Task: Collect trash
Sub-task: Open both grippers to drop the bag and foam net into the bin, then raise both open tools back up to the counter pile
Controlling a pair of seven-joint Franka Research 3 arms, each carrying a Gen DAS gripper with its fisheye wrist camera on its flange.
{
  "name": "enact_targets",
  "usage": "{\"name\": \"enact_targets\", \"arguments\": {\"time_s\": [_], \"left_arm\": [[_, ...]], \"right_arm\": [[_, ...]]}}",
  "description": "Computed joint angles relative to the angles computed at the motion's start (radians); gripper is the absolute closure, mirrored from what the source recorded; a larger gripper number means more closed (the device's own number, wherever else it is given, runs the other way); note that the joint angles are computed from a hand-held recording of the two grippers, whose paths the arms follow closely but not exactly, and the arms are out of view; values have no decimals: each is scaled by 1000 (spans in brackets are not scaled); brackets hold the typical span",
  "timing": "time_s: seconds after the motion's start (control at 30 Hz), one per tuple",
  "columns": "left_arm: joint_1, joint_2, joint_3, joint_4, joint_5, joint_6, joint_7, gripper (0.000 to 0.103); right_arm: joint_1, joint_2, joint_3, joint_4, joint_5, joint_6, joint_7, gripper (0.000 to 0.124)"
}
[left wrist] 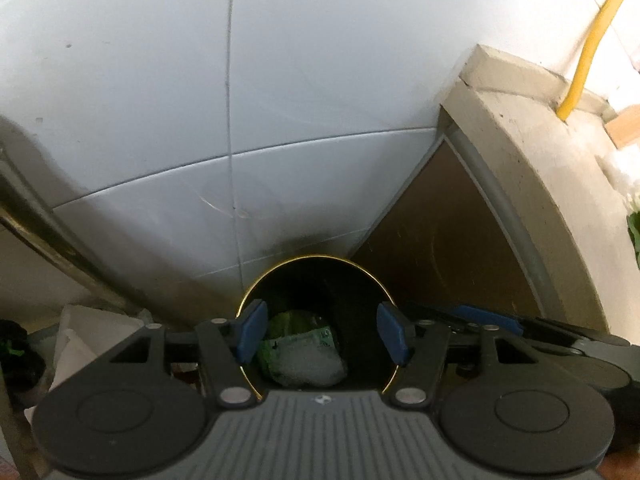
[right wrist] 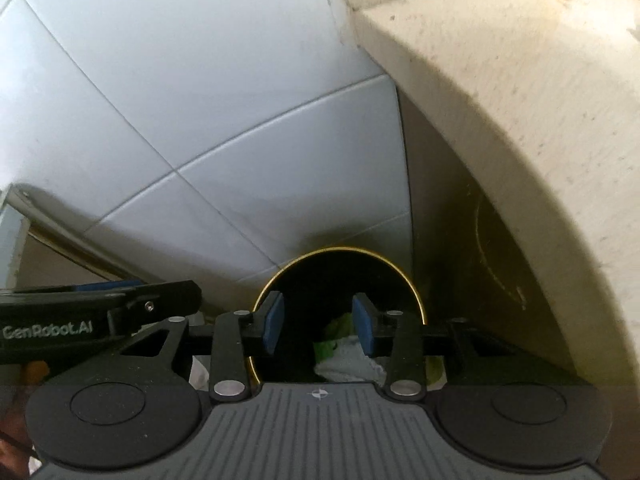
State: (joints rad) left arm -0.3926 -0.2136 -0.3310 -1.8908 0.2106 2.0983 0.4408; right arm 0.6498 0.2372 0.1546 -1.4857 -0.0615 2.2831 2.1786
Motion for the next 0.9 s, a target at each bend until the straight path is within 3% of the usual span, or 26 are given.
{"name": "enact_targets", "arguments": {"time_s": [0.23, 0.37, 0.6, 0.73, 0.83, 0.9], "left_arm": [[0, -7, -13, 5, 56, 13, 1, 48], [-6, -16, -16, 3, 70, 38, 14, 48], [-22, -20, -29, 8, 92, 79, 65, 47], [-37, -39, -26, -14, 66, 150, 88, 42], [-42, -57, -41, -33, 49, 236, 26, 41], [-41, -58, -68, -30, 76, 269, -40, 36]], "right_arm": [[9, -61, 0, -48, -53, 4, 51, 74], [15, -139, 16, -102, -131, -9, 95, 51], [-31, -329, 72, -270, -136, 29, 191, 39], [-87, -444, 121, -377, -177, 58, 308, 37], [-141, -516, 161, -428, -239, 73, 390, 34], [-172, -569, 185, -462, -270, 82, 424, 27]]}}
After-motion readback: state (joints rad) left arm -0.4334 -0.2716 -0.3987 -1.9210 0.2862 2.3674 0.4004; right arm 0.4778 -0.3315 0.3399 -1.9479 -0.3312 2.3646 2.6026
